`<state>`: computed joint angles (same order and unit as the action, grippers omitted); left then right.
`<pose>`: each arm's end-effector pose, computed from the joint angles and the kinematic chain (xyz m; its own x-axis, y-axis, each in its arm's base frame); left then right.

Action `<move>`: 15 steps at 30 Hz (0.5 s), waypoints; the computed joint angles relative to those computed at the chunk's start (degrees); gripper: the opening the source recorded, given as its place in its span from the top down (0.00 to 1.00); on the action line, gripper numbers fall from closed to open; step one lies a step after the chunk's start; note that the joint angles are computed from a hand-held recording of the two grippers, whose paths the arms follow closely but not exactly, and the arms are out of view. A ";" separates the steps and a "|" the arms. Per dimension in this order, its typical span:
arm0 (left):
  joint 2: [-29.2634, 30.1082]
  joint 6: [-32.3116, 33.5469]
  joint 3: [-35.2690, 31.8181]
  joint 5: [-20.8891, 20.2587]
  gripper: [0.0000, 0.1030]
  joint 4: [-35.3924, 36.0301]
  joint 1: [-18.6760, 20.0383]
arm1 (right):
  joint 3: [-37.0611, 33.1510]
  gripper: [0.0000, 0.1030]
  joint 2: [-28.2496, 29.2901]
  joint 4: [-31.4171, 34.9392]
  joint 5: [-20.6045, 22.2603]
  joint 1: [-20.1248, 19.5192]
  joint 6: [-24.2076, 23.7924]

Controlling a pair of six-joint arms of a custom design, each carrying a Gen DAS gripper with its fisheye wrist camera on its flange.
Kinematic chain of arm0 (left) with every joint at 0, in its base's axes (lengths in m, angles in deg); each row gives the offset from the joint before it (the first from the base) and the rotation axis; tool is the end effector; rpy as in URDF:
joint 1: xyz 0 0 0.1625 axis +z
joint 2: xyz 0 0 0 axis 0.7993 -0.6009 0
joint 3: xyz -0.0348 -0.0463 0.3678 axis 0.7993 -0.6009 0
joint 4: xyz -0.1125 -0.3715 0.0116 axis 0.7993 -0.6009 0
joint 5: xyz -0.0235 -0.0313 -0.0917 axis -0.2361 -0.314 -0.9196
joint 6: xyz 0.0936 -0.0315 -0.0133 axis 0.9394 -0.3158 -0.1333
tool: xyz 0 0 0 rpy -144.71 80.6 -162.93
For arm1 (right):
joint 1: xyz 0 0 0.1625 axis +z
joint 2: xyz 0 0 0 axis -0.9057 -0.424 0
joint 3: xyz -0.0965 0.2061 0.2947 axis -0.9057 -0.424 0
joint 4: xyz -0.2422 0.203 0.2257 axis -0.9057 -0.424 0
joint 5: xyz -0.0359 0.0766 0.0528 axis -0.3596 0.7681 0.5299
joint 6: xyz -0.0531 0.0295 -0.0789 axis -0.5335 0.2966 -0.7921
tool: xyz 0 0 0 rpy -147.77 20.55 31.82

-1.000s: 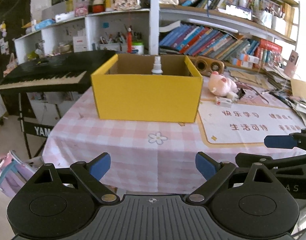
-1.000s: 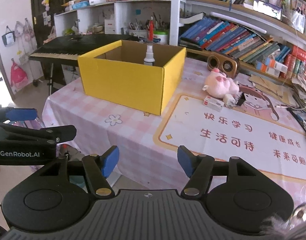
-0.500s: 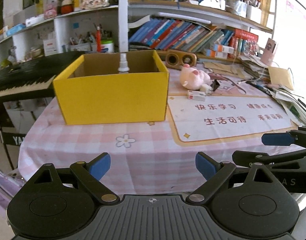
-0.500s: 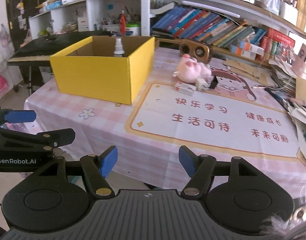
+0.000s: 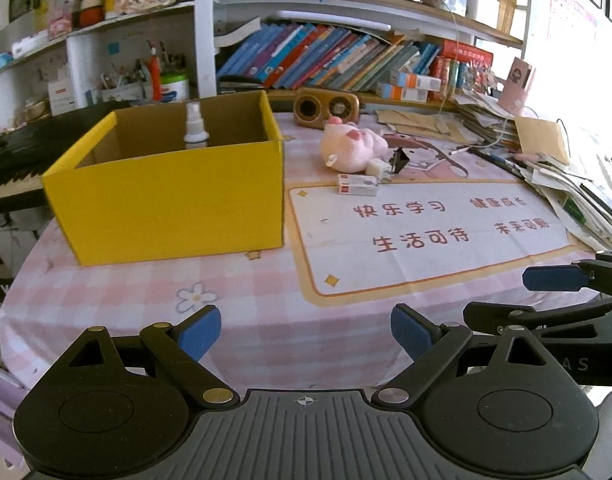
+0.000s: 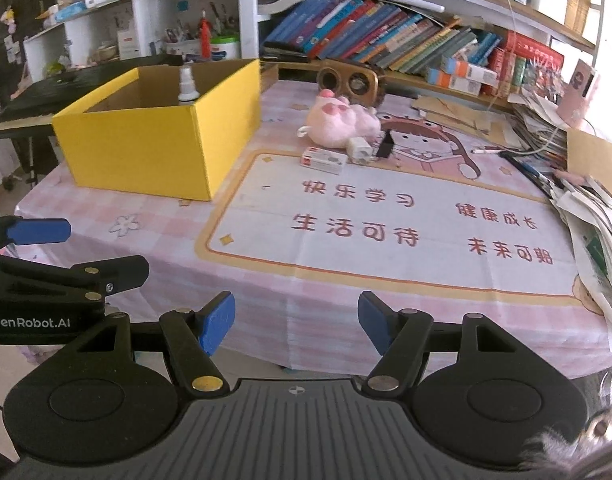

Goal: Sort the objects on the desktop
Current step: 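Move both tools toward the small white box and black binder clip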

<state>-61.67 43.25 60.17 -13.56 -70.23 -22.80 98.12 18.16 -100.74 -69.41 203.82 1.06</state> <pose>-0.0393 -0.2737 0.3629 -0.7267 0.1261 -0.6753 0.5720 0.6554 -0.4931 0.4139 -0.2830 -0.0204 -0.6724 -0.2879 0.6819 -0.6520 0.6666 -0.3614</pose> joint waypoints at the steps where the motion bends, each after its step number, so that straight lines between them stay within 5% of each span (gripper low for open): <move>1: 0.94 0.83 0.27 -0.27 0.09 -1.79 0.48 | 0.16 0.36 -0.21 -0.03 -0.05 -0.31 -0.08; 15: 18.67 12.97 2.38 -4.90 0.09 -28.75 7.24 | 3.47 0.36 -4.13 -2.10 -0.33 -6.03 -2.55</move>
